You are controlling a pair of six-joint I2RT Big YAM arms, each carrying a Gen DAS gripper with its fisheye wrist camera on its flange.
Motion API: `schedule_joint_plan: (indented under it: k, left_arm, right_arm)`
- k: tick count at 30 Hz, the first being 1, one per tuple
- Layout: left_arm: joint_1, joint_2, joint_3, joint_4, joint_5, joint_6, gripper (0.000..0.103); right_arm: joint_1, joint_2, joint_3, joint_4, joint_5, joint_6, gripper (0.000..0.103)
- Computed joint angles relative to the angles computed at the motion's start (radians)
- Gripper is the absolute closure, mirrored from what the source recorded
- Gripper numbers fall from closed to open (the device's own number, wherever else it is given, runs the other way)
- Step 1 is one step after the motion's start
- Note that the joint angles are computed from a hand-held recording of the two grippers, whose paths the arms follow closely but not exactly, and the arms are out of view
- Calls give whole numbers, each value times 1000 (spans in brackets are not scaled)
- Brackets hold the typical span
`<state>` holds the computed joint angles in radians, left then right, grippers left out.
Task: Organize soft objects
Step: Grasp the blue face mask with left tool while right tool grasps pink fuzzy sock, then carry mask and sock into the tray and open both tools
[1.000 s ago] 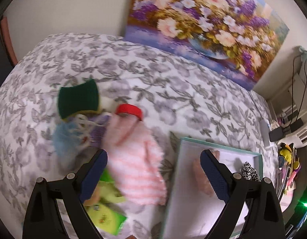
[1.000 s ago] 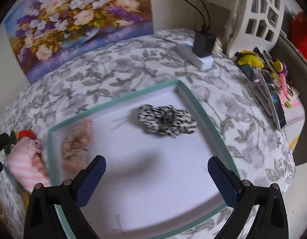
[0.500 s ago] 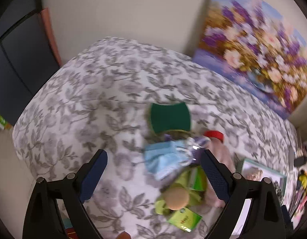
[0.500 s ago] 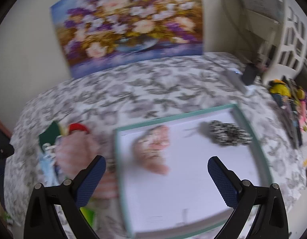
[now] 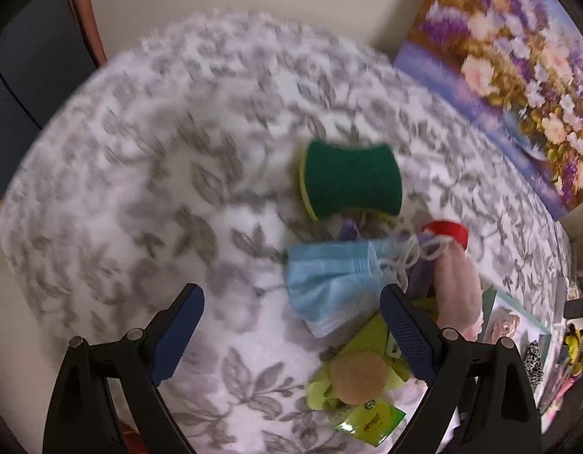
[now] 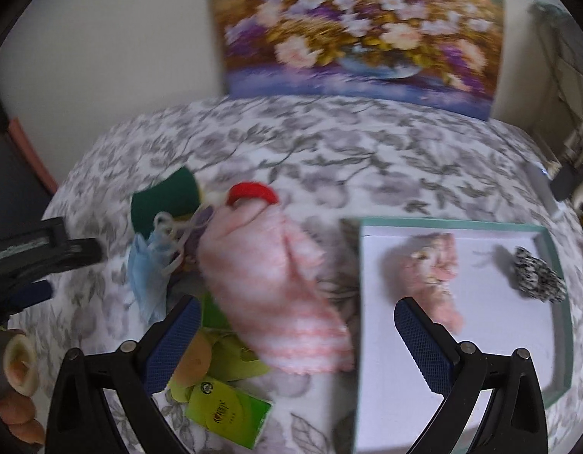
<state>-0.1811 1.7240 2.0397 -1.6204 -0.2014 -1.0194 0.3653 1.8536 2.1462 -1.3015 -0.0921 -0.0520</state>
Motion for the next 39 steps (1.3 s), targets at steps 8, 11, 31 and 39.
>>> schedule_joint_plan:
  k: [8, 11, 31, 39]
  left_arm:
    - [19, 41, -39, 45, 87, 20, 9]
    - [25, 47, -46, 60, 93, 26, 14]
    - [34, 52, -83, 120, 142, 43, 91]
    - [34, 8, -20, 120, 42, 33, 92]
  right_arm:
    - [16, 43, -12, -4, -2, 13, 1]
    - [12, 59, -4, -10, -7, 35, 10]
    - [-2, 74, 26, -21, -98, 37, 88]
    - [-14, 56, 66, -9, -113, 40, 90]
